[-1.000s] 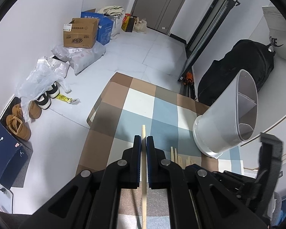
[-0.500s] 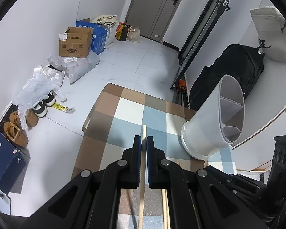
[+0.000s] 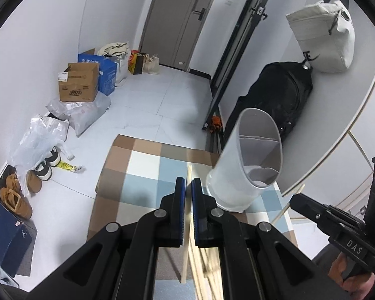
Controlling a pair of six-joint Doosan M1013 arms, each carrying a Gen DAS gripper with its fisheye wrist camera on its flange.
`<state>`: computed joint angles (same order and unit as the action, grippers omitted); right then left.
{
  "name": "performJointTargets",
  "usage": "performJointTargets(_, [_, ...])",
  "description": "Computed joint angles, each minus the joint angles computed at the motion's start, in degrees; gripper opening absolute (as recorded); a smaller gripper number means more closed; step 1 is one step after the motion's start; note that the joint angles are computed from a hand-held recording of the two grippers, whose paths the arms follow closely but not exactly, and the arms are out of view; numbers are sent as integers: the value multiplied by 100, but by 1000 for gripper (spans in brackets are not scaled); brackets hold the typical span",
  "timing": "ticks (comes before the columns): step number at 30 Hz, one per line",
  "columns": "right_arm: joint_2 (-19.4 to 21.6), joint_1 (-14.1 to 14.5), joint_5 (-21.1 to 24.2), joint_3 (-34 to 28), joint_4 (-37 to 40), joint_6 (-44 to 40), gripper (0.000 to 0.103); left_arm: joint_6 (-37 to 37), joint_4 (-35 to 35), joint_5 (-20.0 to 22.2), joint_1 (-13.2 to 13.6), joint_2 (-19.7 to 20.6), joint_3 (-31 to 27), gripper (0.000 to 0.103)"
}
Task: Organize utensils
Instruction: 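Lift the chopstick with the left gripper while the right gripper grasps another, then carry both chopsticks over the utensil holder and lower them inside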
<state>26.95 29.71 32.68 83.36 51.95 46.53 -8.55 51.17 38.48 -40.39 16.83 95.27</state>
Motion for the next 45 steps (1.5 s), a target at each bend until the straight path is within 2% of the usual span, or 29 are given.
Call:
performJointTargets(10, [-242,-151,-208,235,1178,-1292,4,638,146,406,-151,14,-399,1])
performJointTargets(20, [-289,-350,-132,-60,1725,-1671,4,1327,41,668,-131,104,-985,1])
performJointTargets(27, [-228,-472,-120,-538,1687,-1598,4,1845,104,734,-85,206,-1492,1])
performJointTargets(35, [-4,-525,-222,-1120,1315,-1163,4,2295,51,578,65,405,-1892,1])
performJointTargets(45, [398,-501,-342,-1667,690,-633,4,2573,-412,291,321,636,-1992,1])
